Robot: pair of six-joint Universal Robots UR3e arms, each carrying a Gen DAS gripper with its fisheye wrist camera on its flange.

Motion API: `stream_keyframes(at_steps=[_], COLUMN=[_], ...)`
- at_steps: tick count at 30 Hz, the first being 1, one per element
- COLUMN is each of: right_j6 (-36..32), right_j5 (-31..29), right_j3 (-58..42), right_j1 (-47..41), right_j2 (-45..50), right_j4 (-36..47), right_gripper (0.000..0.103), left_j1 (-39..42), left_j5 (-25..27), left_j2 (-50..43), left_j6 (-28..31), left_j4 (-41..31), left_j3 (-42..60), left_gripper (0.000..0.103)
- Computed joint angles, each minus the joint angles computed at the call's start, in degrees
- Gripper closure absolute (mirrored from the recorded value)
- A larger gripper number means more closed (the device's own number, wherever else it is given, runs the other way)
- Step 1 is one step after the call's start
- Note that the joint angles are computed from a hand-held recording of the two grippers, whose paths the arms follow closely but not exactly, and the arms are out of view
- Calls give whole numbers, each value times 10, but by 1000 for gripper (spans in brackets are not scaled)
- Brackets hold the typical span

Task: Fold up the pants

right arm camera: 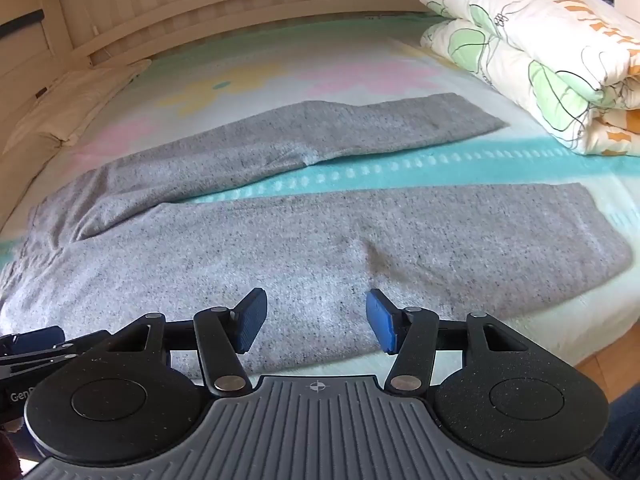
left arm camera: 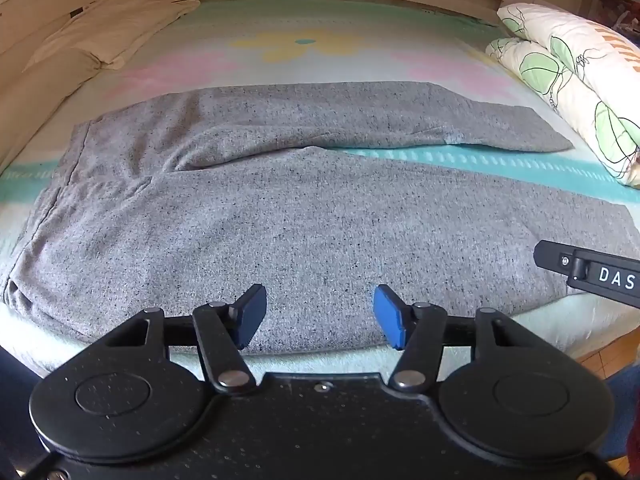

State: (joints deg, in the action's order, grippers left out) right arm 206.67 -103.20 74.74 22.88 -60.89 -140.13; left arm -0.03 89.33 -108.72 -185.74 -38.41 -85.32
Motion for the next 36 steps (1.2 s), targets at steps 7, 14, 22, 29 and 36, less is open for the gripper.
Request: stream_keyframes(at_steps=[7,14,22,29,36], right_j6=[-11,-15,-16,-15,-14], right_j5=[-25,-26,-24,-24,-24], right_j3=[-34,-41,-43,-41,-46], right_j1=[10,8,9,8,10], right_j2=[15,15,16,15,20], right_j4=[36,47,50,49,51], right_gripper=[50,50,50,50,50], left_j1=[3,3,1,5,6], left_j5=[2,4,6,4,4], left_j2=[-6,-8,-6,-7,-7], left_j6=[1,4,3,5,7], left_j4=[-7,-5,-2,-1,-3], left_j3=[7,4,0,-5,-5], left_gripper=[41,41,41,41,41])
